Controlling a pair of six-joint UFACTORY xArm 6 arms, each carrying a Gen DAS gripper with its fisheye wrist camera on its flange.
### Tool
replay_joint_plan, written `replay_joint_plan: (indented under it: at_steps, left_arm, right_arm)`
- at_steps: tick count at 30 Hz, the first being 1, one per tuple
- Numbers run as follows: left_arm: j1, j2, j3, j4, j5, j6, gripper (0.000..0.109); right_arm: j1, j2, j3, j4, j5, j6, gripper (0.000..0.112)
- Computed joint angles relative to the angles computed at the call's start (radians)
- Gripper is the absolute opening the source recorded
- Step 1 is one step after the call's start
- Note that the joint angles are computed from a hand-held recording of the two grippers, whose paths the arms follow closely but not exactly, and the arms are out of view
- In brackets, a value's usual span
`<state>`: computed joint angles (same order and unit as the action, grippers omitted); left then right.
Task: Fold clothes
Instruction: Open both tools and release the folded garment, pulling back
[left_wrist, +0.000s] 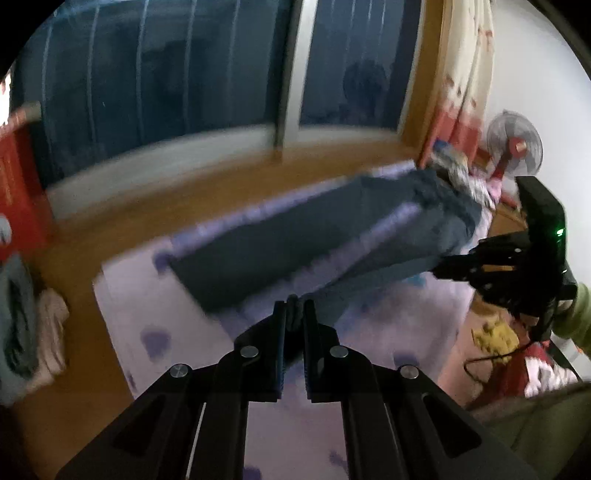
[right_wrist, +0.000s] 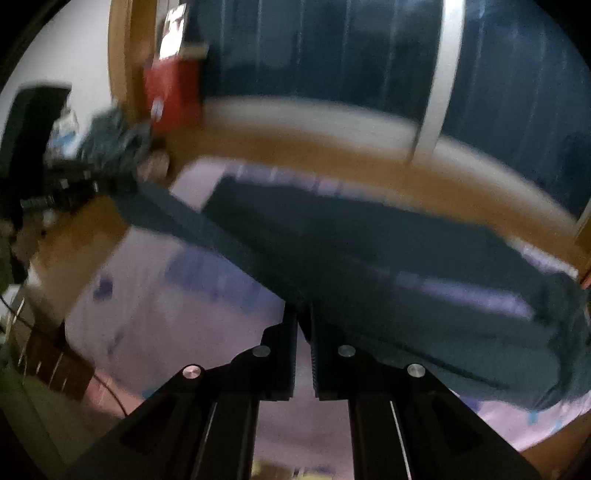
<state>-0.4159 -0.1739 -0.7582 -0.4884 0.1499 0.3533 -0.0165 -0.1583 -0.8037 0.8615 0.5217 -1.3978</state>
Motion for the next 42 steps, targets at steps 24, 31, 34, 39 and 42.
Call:
replay_joint_plan:
  at_steps: [24,31,34,39,42]
  left_arm:
    - [-0.019,-0.088,0.159,0.084,0.048,-0.308,0.021]
    - [-0.147,0.046,-0.01,0.095,-0.005,-0.363,0.021]
    - [-0.217,0.151,-0.125,0.086,-0.007,-0.376,0.021]
    - [-0.315,0.323,-0.328,0.262,0.036,-0.573,0.021]
    - [-0.364,0.427,-0.464,0.378,0.081,-0.712,0.021]
  right_arm:
    - [-0.109,-0.036,0.109,-0.011,0.064,0.185,0.03]
    - [-0.314,-0.041,0.047,0.066,0.165,0.084,0.031]
    - [-0.413,-0.013,0.003,0.083,0.206,0.039,0.031]
    - [-0.546,0.041,-0.081,0.072,0.242,-0.026,0.031]
    - [-0.626,0.083,-0.15,0.063,0.301,-0.06,0.032]
